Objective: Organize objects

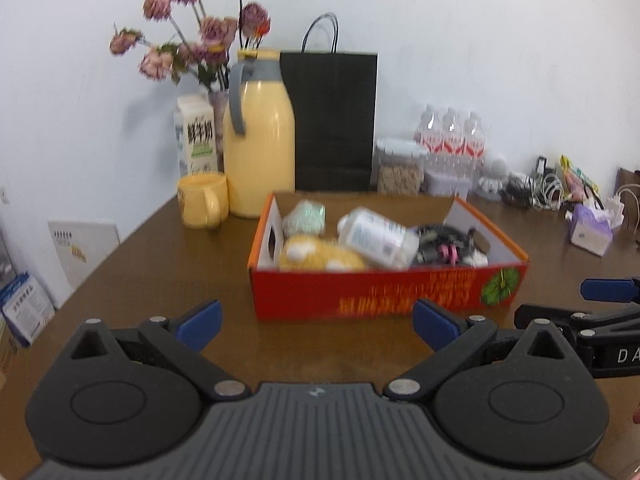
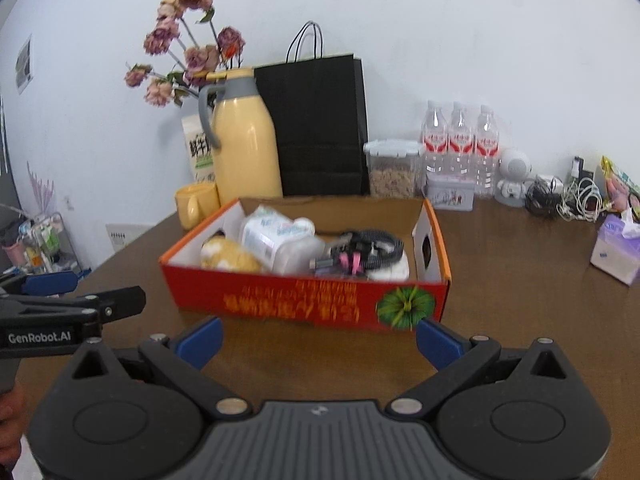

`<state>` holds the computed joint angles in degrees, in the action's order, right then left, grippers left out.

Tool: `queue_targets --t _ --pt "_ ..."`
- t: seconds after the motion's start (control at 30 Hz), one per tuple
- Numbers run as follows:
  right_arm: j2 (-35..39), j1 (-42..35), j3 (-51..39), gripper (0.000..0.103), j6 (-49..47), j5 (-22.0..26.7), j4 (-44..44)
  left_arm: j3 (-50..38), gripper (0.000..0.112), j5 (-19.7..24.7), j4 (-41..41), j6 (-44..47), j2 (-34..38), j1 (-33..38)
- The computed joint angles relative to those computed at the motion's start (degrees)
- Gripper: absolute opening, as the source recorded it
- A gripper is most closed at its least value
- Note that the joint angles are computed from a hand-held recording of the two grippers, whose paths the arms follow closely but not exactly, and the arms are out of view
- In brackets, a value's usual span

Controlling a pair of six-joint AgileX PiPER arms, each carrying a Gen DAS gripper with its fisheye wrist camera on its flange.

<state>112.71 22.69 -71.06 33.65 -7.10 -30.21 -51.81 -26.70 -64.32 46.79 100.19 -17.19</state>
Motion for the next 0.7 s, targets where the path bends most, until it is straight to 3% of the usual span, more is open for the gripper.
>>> queue_targets --t 0.2,0.47,0.7 --pt "-1.7 0.9 4.7 0.103 -9.2 0.0 10.0 4.1 0.103 -0.8 -2.8 0.8 -1.5 -1.8" --pt "-2.0 1.6 6.1 0.103 -29.1 1.6 31.6 6.6 0.103 -0.2 -4.7 0.4 -2.7 -1.6" --pt "-2.4 1.8 6.1 0.103 -35.8 2.0 38.6 7.3 0.103 -0.3 -4.2 -0.2 -3.4 -1.8"
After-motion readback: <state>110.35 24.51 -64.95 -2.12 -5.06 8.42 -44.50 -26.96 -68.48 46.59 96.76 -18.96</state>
